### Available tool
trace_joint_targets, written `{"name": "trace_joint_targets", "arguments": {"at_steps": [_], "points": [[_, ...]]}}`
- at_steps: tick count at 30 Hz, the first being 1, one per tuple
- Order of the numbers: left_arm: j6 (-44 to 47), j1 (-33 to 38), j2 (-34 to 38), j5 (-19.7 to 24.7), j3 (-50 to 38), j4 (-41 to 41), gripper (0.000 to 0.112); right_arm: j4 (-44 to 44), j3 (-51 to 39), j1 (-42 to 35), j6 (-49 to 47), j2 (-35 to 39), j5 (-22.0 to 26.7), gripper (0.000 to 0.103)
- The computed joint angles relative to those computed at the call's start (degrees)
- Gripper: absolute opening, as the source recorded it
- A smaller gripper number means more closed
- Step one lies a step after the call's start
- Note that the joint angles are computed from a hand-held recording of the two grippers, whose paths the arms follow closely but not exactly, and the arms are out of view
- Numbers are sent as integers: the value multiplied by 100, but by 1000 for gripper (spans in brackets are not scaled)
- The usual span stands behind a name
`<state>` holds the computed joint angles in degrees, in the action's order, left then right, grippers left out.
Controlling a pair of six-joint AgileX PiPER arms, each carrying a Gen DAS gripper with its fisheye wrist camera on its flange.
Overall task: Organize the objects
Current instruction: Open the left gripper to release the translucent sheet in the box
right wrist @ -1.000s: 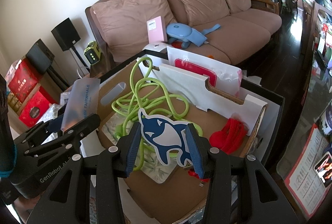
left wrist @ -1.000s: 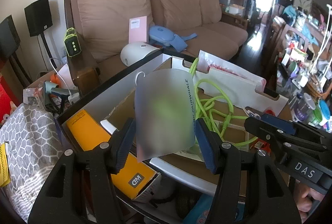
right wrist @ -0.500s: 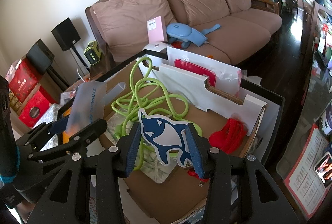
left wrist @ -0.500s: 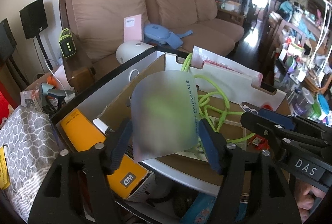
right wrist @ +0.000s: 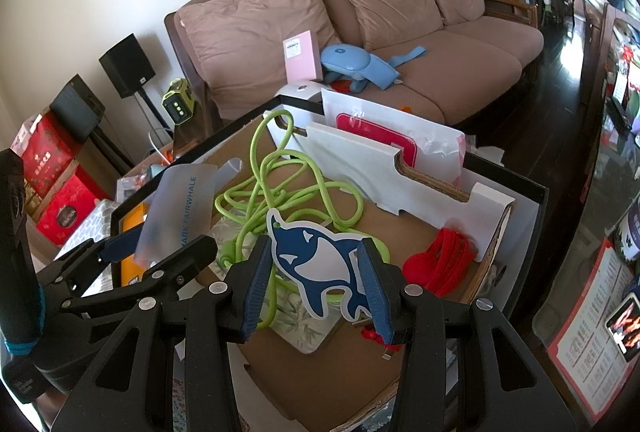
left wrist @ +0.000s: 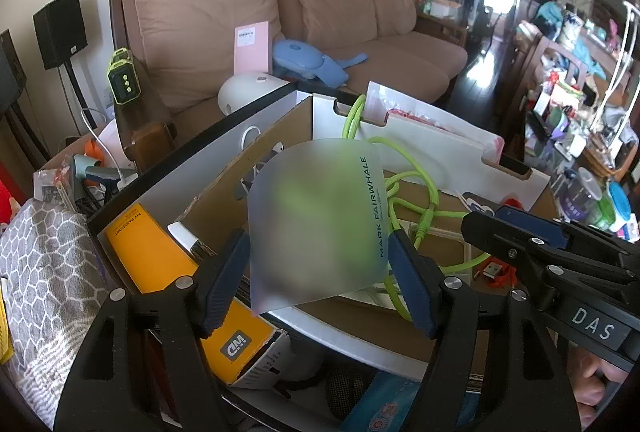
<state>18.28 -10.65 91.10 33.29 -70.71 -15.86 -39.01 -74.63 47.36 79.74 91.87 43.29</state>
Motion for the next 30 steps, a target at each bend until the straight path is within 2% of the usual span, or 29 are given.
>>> {"name": "trace_joint_targets", "arguments": {"at_steps": [10,23,25,30], "points": [[5,98,66,85,-44,-113,81,20,-27,-4,-26,10,11,46],[-5,145,176,337,-217,-128,85,-119,67,8,175,-34,-47,46],[-27,151,173,333,-222,-108,90,-263,131,34,327,-84,-53,46],[52,132,116,274,-171,-145,94,-388,205,81,470,-172,-38,46]]}}
